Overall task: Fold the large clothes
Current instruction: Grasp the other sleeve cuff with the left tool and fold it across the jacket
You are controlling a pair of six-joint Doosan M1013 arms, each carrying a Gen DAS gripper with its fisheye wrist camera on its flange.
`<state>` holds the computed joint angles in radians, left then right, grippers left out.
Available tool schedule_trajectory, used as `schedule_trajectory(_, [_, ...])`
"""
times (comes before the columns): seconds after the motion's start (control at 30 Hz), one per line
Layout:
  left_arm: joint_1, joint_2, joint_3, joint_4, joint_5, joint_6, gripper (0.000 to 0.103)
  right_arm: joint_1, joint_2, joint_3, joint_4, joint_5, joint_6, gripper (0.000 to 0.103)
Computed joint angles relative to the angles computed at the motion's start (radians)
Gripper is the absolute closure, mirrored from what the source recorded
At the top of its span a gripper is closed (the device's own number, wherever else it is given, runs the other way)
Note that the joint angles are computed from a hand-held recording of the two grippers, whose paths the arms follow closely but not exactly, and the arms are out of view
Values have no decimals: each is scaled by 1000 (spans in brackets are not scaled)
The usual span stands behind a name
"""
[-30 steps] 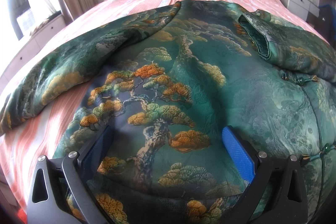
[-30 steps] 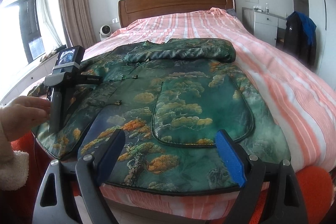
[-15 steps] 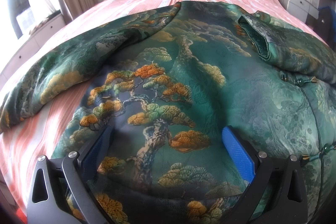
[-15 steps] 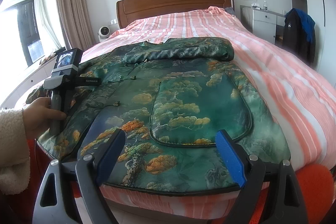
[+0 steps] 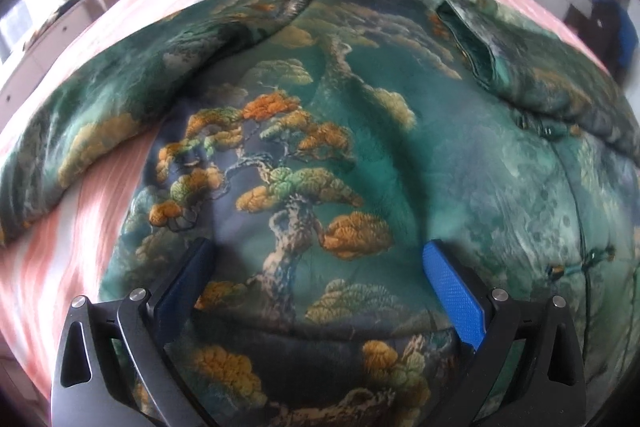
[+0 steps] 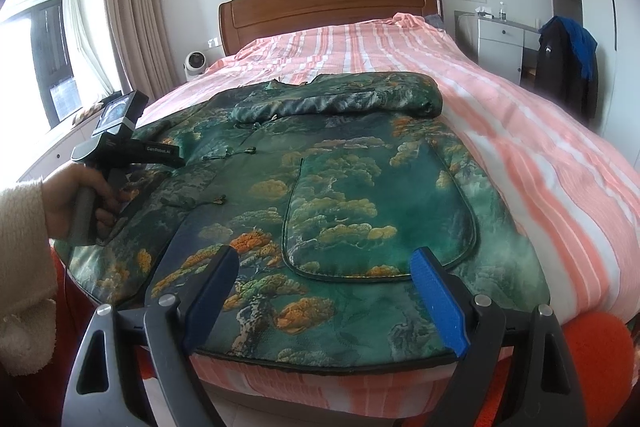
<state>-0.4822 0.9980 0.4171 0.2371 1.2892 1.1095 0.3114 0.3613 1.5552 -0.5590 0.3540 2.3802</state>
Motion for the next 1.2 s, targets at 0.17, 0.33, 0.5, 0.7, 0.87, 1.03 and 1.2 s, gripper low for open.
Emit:
schedule_trajectory(0.17, [0, -92, 126, 27, -71, -30, 0, 8, -1, 2, -41, -1, 13, 16])
schedule_trajectory(0.33, [7, -273, 381, 191, -268, -127, 0, 10, 3, -3, -35, 10, -2, 16])
schedule_trajectory(0.5, [34, -419, 571, 386, -392, -301, 0, 13, 14, -16, 12, 27, -65, 16])
schedule_trajectory(0.7, [49, -512, 694, 692, -315, -610, 0, 17, 24, -27, 50, 44, -127, 16])
schedule_trajectory(0.87, [110, -514, 696, 530, -259, -514, 0, 16, 25, -26, 52, 42, -127, 16])
schedule_trajectory(1.03, [231, -562, 792, 226, -428, -611, 0, 14, 30, -33, 74, 57, -145, 16])
schedule_trajectory(1.2, [353, -579, 905, -138, -652, -685, 1, 21, 34, -40, 66, 69, -159, 16])
